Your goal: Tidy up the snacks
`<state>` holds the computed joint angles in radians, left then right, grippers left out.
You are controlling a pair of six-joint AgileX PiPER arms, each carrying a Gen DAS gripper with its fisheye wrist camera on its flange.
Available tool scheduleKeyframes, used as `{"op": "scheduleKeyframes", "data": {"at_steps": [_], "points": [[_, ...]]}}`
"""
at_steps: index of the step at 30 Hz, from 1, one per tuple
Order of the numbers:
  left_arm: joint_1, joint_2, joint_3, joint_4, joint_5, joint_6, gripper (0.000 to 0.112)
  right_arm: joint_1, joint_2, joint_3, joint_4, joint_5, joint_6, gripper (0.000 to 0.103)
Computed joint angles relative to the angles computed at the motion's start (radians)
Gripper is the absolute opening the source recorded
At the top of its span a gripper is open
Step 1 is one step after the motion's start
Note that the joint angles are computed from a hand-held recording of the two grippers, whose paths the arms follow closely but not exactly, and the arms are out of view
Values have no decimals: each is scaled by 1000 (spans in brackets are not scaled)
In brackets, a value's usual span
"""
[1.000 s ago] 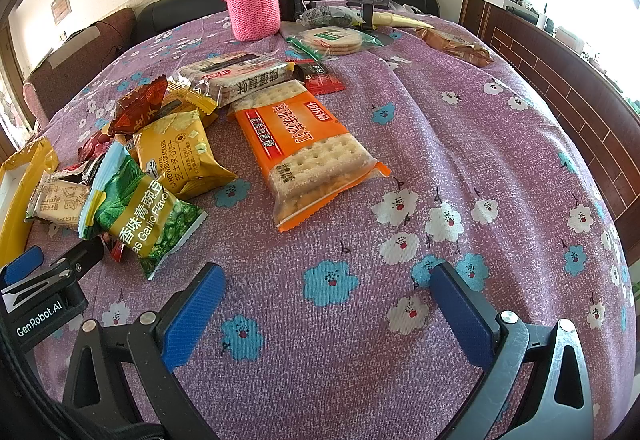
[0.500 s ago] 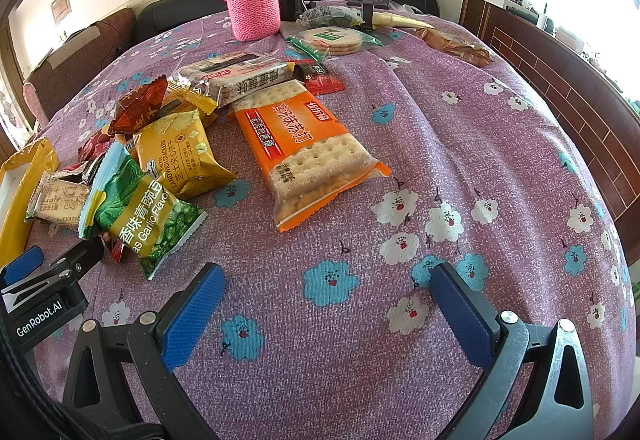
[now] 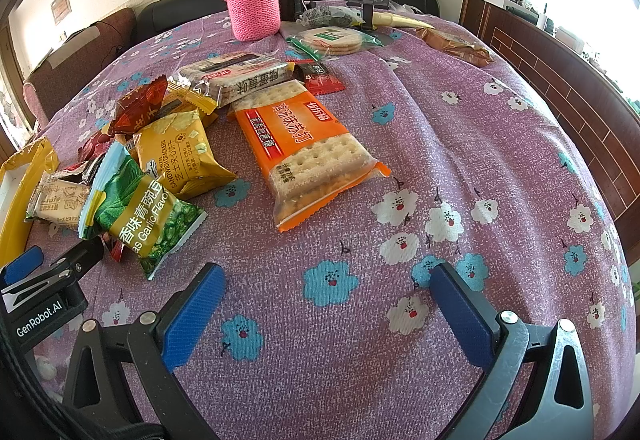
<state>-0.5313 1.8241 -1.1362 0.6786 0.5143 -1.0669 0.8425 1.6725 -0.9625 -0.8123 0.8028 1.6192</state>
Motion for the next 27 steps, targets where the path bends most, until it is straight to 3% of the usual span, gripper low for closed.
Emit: {"op": "scheduleKeyframes", "data": {"at_steps": [12, 17, 20, 24, 27], "points": [[-1, -3, 2, -13, 0, 22, 103, 0, 0, 0, 0, 0, 0, 103], [22, 14, -56, -187, 38, 237, 103, -1, 0, 0, 0, -1, 0, 103], [25, 25, -84, -228, 69, 284, 103, -6, -4, 4, 2, -12, -19, 103], [38, -21, -30, -284, 42, 348, 102, -36, -27, 28, 16, -73, -113, 103], [71, -117, 71, -391, -34, 425, 95, -46, -33, 31, 24, -83, -137, 103]]}}
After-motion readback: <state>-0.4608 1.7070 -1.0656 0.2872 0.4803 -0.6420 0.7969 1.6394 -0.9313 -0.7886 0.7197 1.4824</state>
